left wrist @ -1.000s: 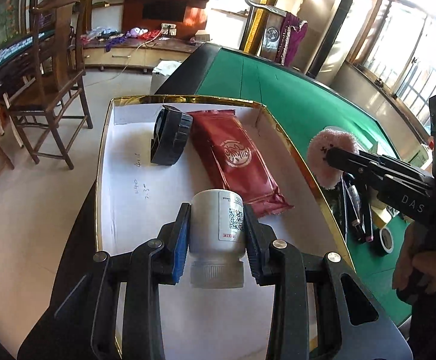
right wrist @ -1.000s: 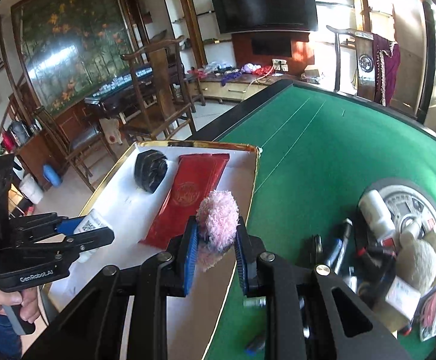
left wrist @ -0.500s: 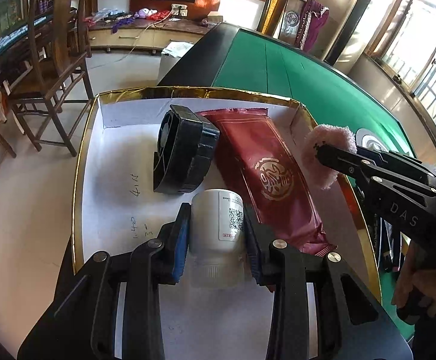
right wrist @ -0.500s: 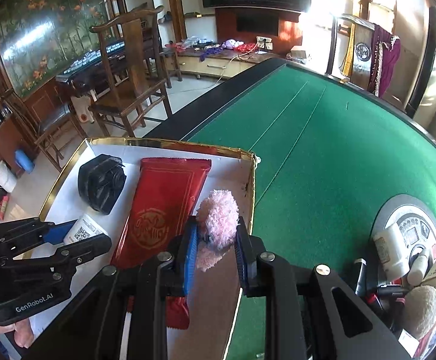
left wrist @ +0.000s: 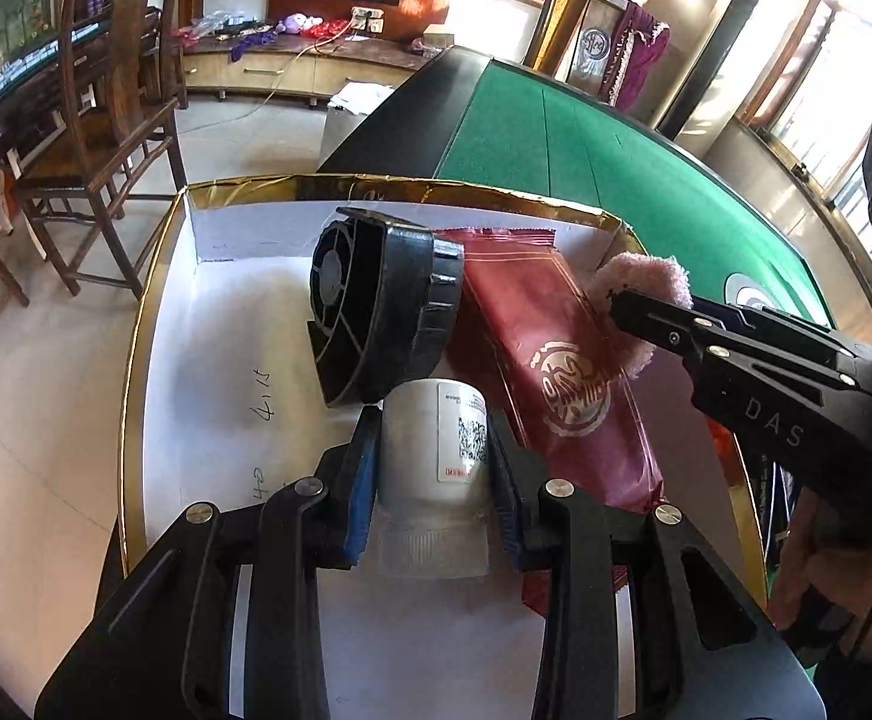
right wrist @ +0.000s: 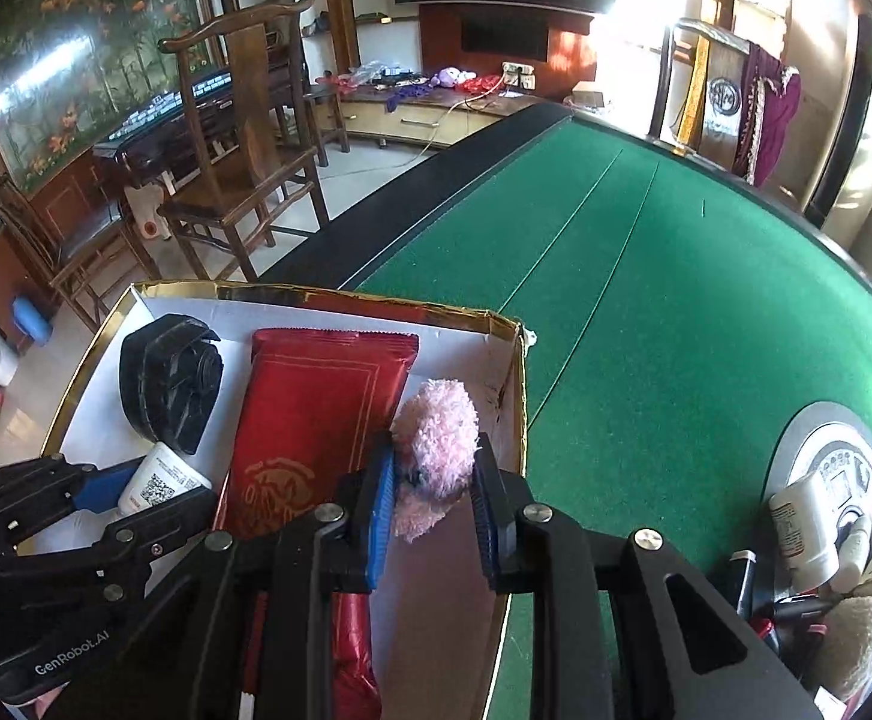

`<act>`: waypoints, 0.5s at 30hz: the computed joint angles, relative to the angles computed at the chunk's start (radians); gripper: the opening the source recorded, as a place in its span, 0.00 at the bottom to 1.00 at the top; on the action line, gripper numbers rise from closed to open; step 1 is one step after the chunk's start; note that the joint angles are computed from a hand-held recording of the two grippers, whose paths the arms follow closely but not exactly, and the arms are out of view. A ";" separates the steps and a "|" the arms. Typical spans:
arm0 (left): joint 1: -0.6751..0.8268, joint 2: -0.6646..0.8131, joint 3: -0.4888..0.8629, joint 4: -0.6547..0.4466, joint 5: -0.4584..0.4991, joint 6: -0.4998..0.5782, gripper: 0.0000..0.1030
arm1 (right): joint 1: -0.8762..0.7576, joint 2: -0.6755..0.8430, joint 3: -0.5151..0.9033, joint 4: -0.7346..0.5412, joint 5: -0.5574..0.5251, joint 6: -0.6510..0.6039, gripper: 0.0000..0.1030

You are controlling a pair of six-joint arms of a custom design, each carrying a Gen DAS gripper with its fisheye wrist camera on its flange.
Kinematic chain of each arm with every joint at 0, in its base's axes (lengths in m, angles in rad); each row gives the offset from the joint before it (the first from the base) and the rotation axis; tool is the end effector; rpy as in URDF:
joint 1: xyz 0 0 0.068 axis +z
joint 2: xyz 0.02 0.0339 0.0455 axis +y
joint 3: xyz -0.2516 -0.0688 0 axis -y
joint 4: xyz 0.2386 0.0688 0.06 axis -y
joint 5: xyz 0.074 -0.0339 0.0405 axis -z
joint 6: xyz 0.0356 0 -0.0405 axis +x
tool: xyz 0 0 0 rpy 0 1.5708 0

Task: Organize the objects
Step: 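Carry the pill bottle and pink pom-pom into the white tray with both tools, then open both tools to drop the pill bottle and pom-pom in the tray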

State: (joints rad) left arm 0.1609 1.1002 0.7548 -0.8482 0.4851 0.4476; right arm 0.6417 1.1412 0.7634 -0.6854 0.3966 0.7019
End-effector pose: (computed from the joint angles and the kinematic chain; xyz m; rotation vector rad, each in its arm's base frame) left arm 0.1898 0.0140 0.2153 0.4937 2.5595 -0.4658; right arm 0.1773 0.1153 0.2166 0.2059 2.4999 0.0104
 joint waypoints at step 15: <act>0.048 -0.097 0.030 -0.158 0.050 0.032 0.48 | 0.087 -0.377 -0.079 -0.156 -0.018 0.114 0.34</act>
